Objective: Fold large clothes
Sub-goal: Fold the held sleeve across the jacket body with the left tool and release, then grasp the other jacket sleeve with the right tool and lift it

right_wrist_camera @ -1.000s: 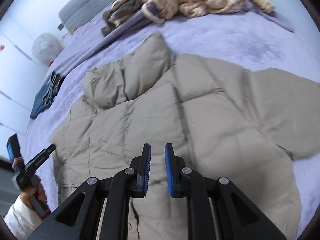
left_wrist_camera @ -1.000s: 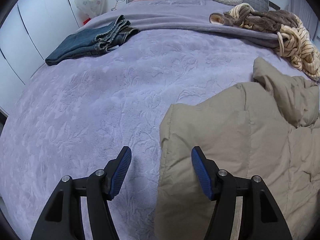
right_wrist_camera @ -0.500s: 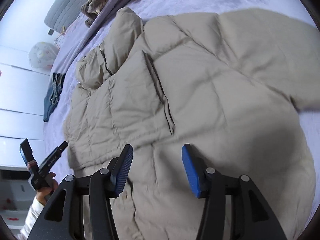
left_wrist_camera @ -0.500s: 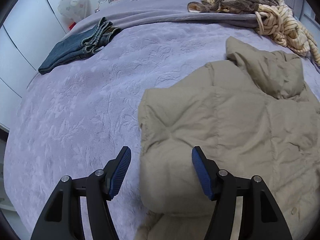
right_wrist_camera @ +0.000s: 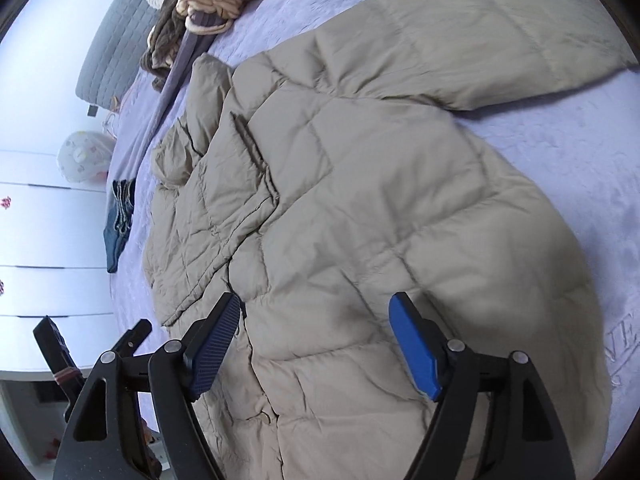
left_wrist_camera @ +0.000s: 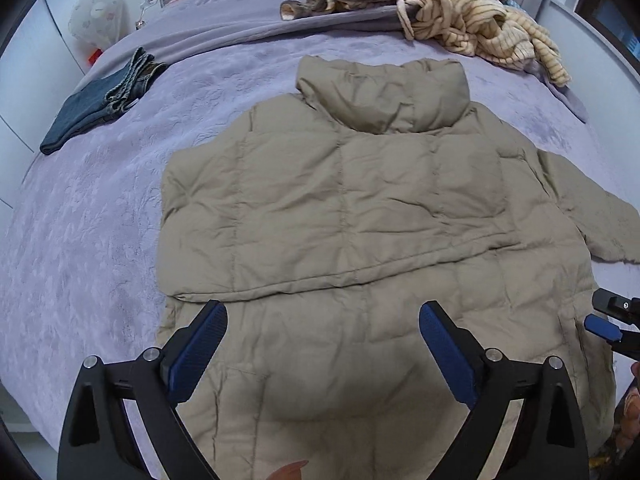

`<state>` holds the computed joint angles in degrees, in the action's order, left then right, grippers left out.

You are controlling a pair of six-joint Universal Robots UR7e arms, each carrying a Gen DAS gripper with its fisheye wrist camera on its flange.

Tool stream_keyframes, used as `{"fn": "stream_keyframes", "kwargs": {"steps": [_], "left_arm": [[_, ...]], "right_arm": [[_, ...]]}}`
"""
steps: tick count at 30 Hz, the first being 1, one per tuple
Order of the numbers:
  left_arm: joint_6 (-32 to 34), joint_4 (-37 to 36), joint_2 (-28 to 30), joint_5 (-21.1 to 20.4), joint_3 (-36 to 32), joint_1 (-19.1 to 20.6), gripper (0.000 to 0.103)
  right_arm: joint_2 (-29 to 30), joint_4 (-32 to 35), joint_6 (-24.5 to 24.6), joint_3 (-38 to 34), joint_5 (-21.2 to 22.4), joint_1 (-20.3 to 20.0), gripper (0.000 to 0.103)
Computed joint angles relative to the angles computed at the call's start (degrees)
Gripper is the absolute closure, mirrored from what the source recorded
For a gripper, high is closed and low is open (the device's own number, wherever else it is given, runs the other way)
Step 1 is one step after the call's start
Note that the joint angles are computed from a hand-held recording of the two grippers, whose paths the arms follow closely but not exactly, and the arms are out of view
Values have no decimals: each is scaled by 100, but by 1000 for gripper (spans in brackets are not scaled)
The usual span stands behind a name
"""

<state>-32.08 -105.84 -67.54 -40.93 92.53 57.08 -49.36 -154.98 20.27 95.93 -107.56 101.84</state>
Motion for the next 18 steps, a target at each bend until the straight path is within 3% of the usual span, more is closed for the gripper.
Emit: {"fn": "stream_keyframes", "kwargs": {"steps": [5, 9, 14, 18], "left_arm": [[-229, 172, 282, -293, -100, -258, 6], [-532, 411, 528, -459, -262, -402, 6], [-990, 641, 810, -600, -465, -465, 6], [-959, 683, 1038, -816, -634, -485, 6]], "right_arm": [[-391, -197, 39, 377, 164, -195, 20], [-686, -368, -55, 623, 246, -343, 0], [-1014, -517, -192, 789, 291, -532, 0], [-1219, -528, -200, 826, 348, -785, 0]]}}
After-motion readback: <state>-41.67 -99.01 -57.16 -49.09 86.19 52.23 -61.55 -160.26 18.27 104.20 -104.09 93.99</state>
